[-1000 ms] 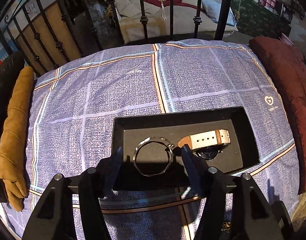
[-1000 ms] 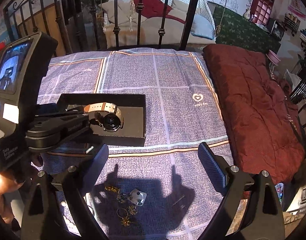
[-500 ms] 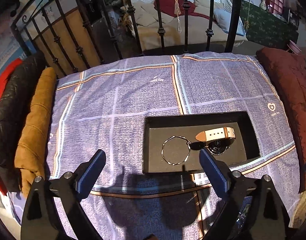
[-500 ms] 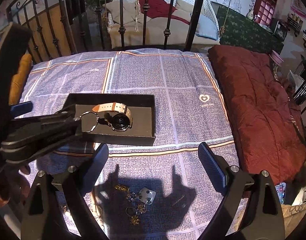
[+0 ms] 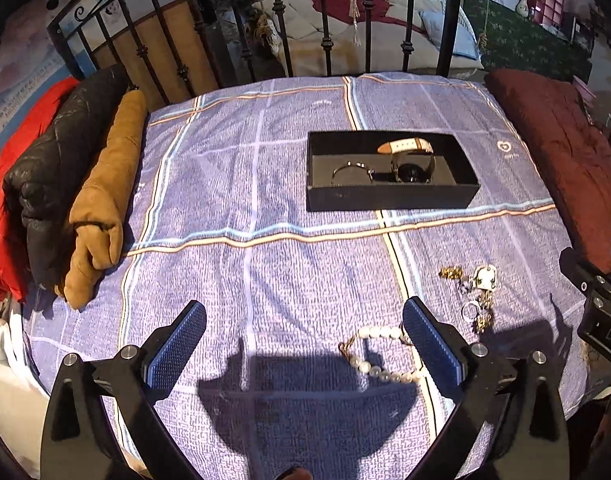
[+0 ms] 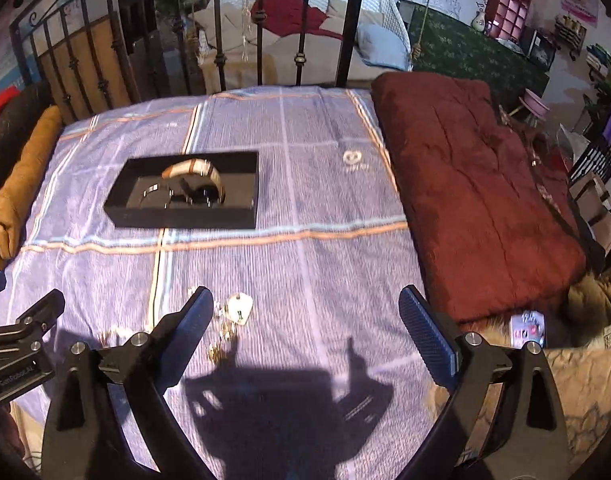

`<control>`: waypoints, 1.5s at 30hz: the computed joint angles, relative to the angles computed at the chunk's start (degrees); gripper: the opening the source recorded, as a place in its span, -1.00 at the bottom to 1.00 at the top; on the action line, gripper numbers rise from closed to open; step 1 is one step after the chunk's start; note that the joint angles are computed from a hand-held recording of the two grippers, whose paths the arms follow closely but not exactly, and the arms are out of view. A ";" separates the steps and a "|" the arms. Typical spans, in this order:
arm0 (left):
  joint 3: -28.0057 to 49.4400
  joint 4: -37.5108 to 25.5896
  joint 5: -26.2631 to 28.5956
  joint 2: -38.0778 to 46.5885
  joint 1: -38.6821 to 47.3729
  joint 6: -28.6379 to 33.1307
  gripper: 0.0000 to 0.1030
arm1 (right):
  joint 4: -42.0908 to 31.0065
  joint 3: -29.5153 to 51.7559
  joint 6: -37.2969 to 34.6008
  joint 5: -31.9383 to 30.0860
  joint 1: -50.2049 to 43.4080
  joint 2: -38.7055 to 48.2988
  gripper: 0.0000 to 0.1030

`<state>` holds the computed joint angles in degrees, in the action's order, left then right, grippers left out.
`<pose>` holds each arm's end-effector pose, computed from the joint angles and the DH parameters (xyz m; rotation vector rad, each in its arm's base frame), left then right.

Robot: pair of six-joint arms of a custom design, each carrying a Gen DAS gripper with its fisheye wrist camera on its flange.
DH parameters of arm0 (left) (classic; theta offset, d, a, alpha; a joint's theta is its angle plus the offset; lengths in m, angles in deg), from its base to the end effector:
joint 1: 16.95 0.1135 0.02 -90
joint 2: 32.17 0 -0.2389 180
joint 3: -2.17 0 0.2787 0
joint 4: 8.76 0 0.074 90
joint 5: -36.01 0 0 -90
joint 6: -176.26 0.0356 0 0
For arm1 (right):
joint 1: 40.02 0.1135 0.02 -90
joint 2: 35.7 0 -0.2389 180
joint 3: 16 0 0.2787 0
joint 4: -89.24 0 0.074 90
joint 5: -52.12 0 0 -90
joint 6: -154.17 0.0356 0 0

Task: Organize jewelry
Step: 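Lower the right gripper onto a gold earring and grasp it, then carry the gold earring into the black box and open the right gripper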

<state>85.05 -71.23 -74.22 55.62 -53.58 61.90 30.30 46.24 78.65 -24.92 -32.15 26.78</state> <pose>0.2720 -0.1869 0.2292 0.1873 2.6182 0.1370 0.2428 0.0255 0.2309 0.2283 2.5593 -0.1490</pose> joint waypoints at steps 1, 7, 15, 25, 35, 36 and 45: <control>-1.01 -0.22 -0.30 -0.63 -0.24 -0.37 0.88 | 0.02 -1.32 0.61 0.03 0.83 -0.96 0.80; -4.89 -0.82 -1.33 -3.17 -0.09 -1.46 0.88 | 2.65 -8.03 5.61 0.27 9.50 -2.22 0.55; -5.30 -0.53 -0.13 -2.82 2.03 -0.92 0.88 | 9.01 -9.60 8.39 -1.04 12.94 7.03 0.13; -4.71 0.93 1.49 0.49 2.03 -0.49 0.88 | 12.40 -8.43 7.23 -3.05 10.83 12.26 -0.03; -4.71 1.29 1.83 1.65 2.32 -0.60 0.88 | 11.96 -6.82 7.10 -2.73 11.61 13.79 -0.60; -4.68 1.22 1.78 1.54 2.37 -0.59 0.88 | 11.82 -7.02 7.15 -3.00 11.45 13.23 -0.60; -2.69 1.50 1.20 1.39 2.27 0.11 0.88 | 7.61 -3.00 6.21 -1.26 11.68 7.80 -0.60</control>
<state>82.36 -69.73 -73.03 57.01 -51.31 62.01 37.91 43.24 84.85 -26.18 -20.47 34.58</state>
